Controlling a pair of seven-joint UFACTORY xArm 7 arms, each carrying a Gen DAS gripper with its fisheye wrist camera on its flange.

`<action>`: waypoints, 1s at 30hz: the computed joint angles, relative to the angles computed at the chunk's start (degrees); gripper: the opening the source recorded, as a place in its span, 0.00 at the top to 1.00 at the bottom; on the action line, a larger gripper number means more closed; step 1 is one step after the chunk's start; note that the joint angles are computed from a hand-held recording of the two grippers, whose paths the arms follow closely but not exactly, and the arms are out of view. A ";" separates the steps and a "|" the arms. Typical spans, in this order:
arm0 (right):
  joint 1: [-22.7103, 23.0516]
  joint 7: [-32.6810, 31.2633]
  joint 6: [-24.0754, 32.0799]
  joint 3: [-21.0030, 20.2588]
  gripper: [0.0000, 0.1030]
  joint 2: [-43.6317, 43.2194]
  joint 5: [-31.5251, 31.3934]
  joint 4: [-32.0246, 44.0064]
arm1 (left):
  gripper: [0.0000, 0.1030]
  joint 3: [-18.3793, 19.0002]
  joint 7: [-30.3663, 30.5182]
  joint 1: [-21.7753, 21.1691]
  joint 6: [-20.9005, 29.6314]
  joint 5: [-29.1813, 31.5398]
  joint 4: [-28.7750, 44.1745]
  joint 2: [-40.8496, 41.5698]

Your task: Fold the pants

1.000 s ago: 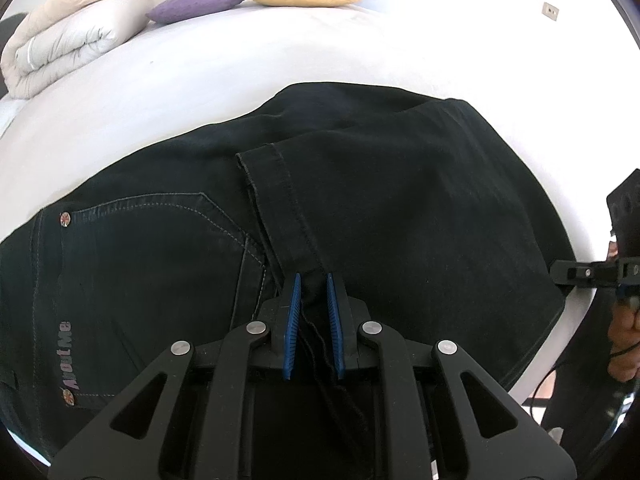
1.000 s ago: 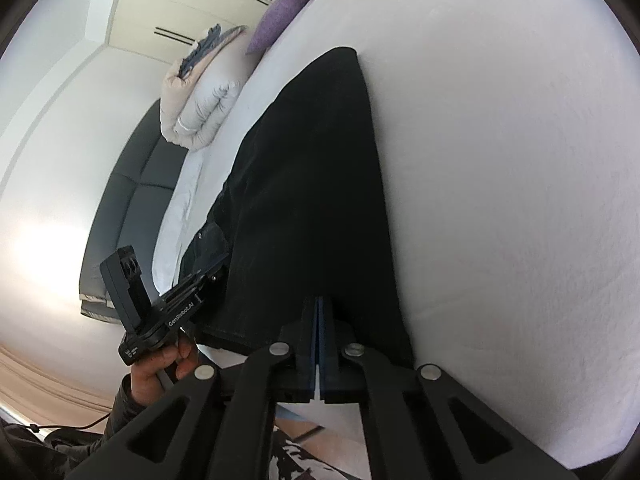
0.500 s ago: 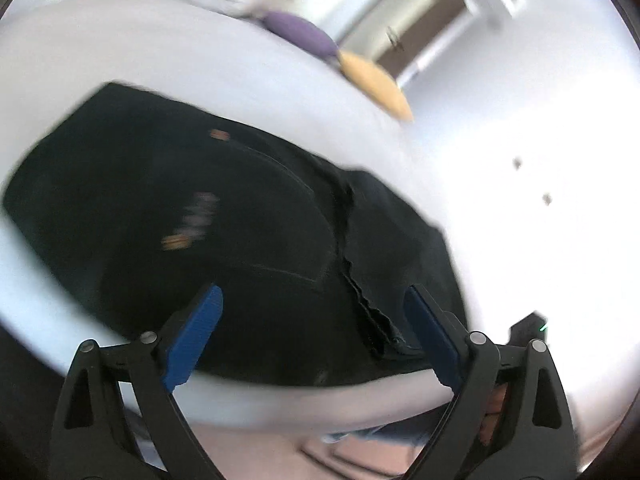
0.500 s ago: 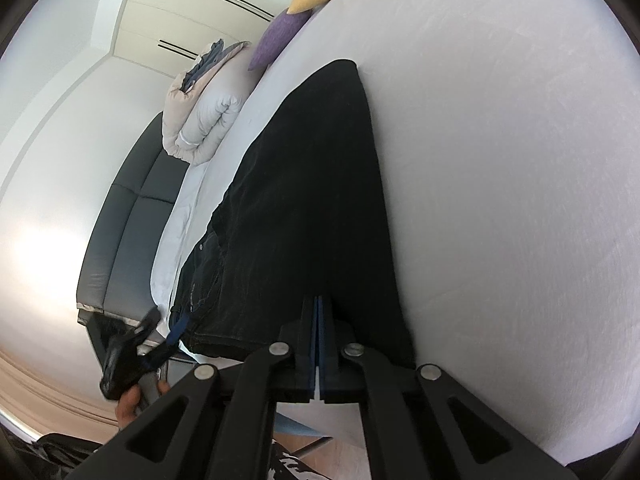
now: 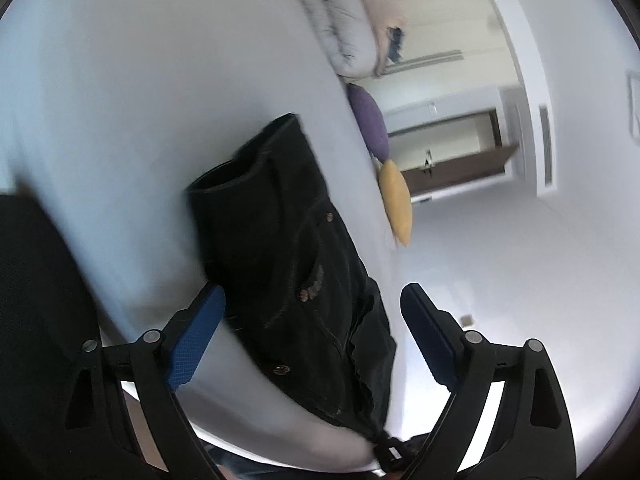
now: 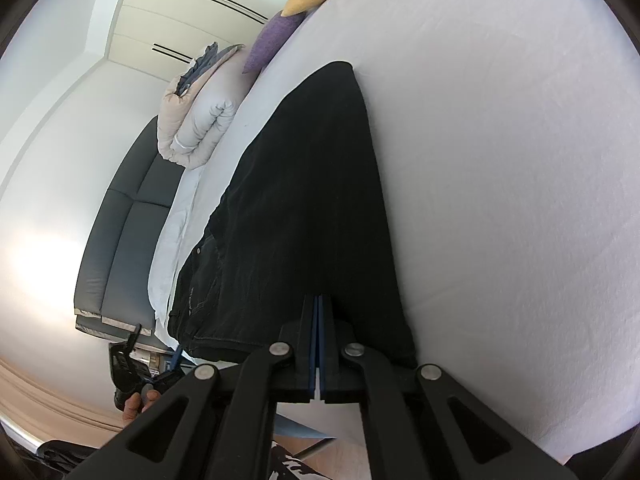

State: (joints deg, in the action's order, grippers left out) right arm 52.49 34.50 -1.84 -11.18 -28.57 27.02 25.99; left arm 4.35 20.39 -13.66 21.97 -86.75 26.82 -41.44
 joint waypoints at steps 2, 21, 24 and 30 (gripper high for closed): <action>-0.12 0.05 0.26 0.07 1.00 0.12 -0.06 0.22 | 0.16 1.10 -0.07 -0.05 1.18 -1.50 -0.40 0.42; -0.35 -0.08 0.03 0.61 1.00 0.89 0.74 0.83 | 0.47 0.46 1.48 5.23 7.06 -5.69 -0.79 2.33; -0.26 0.03 -0.01 0.54 1.00 1.03 0.60 0.90 | 0.67 0.34 2.34 5.88 7.91 -7.31 -0.96 3.03; -7.82 2.48 5.81 7.03 1.00 1.05 -1.76 3.29 | 0.82 -1.00 4.50 7.51 8.88 -8.12 -0.79 3.78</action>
State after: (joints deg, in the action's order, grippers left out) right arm 44.66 36.98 3.97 -4.15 -27.52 25.26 29.27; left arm 3.35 24.89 -6.15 30.85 -94.87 26.03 -37.66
